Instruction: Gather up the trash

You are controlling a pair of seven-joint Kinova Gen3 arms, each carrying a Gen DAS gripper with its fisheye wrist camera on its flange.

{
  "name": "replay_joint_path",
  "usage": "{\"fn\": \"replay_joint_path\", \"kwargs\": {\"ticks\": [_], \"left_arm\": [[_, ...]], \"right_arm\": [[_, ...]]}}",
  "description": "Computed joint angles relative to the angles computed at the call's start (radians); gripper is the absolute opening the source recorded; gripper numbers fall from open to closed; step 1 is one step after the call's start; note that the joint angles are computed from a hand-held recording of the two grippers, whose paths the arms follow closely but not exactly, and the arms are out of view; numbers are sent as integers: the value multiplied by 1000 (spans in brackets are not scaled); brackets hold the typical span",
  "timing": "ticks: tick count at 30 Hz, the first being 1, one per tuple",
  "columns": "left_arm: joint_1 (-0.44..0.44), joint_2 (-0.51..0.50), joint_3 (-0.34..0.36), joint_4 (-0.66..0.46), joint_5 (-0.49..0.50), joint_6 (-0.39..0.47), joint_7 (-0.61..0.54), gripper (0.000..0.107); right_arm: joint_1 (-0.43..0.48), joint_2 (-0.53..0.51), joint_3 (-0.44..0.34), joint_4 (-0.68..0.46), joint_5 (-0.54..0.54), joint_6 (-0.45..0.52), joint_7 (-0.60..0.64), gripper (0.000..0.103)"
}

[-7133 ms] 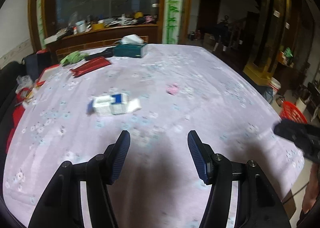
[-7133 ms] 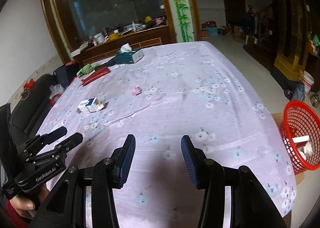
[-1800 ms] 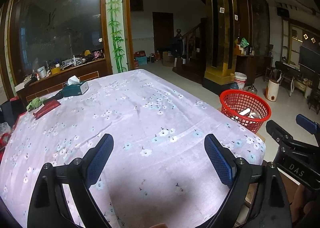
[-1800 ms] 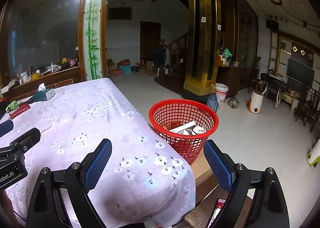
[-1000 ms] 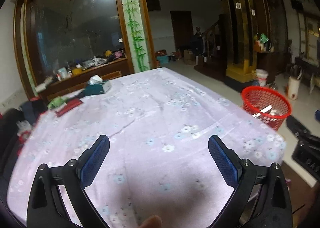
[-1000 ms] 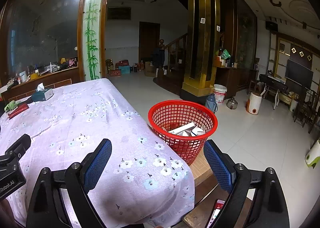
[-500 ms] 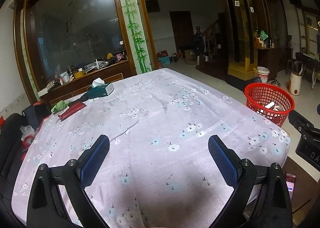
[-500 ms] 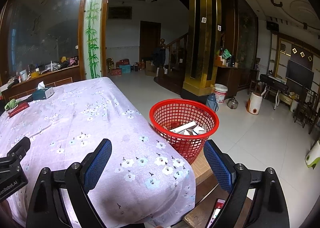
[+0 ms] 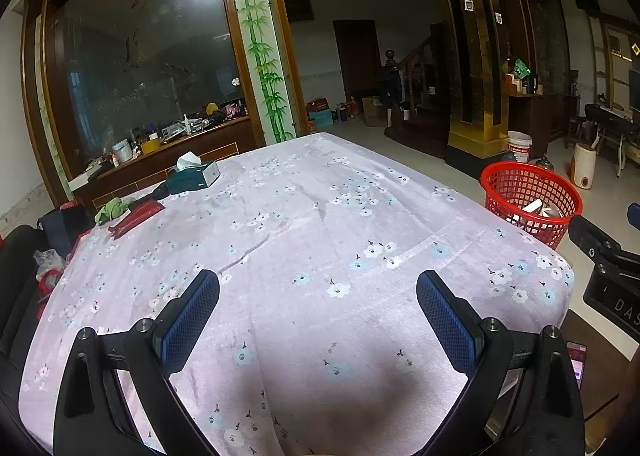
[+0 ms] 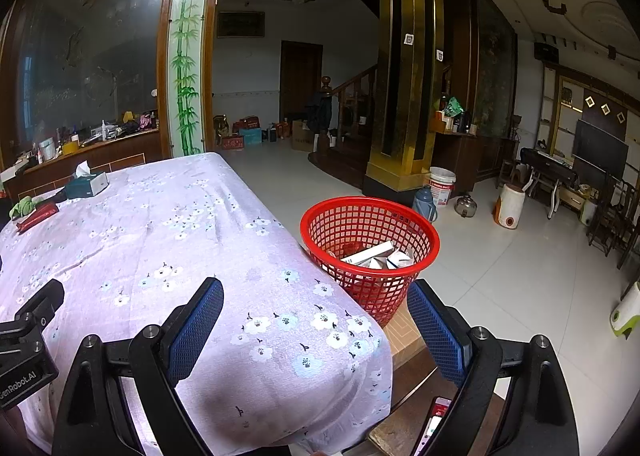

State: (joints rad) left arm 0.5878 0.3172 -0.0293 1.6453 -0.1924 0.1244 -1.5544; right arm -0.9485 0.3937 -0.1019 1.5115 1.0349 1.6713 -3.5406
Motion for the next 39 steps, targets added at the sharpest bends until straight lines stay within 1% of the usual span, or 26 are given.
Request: {"fn": "replay_joint_path", "kwargs": {"ticks": [6,8,12,14,16,18,21,25,28,31,32,34,35,36,37,38,39], "left_arm": [[6,2,-6,-1,0,1,2,98],[-7,1,9,-1,3,4,-6,98],[-11,1,15,0,5,6,-8,98],[-1,1,4,1,4,4,-3,98],[-9,2,13,1,6,5,-7,98],[-4,2,8,0,5,6,-5,98],[-20,2,25,2,11,11,-11,98],[-83,10,78,-17,39,45,-31,98],[-97,21,68,-42,47,77,-20,98],[-109,35,36,-68,41,115,8,98],[-116,42,25,-81,38,133,20,98],[-160,69,29,-136,47,206,35,98],[-183,85,34,-167,53,247,39,98],[-194,104,24,-200,48,287,55,98],[-188,126,-3,-236,33,328,86,98],[-185,150,-27,-273,16,369,118,98],[-188,172,-37,-307,0,409,140,98]], "right_arm": [[0,1,0,2,1,1,-2,95],[1,-1,0,3,-1,-4,-2,95],[0,0,-1,2,-1,-3,-3,95],[-1,2,0,1,0,-1,-2,95],[1,1,-1,2,-2,-4,-1,95],[1,0,-1,7,-3,-6,-3,95],[0,3,-1,6,-3,-6,-5,95],[2,4,-1,6,-5,-12,-4,95],[12,7,0,4,-7,-33,10,95],[33,15,4,-16,-6,-76,57,95],[33,19,16,-25,-6,-93,77,95],[35,28,52,-52,-18,-157,141,95],[56,31,44,-67,-22,-190,165,95],[94,37,17,-88,-24,-231,192,95],[116,42,9,-105,-28,-270,221,95],[151,56,-18,-137,-33,-293,262,95],[196,87,-60,-183,-23,-315,302,95]]}}
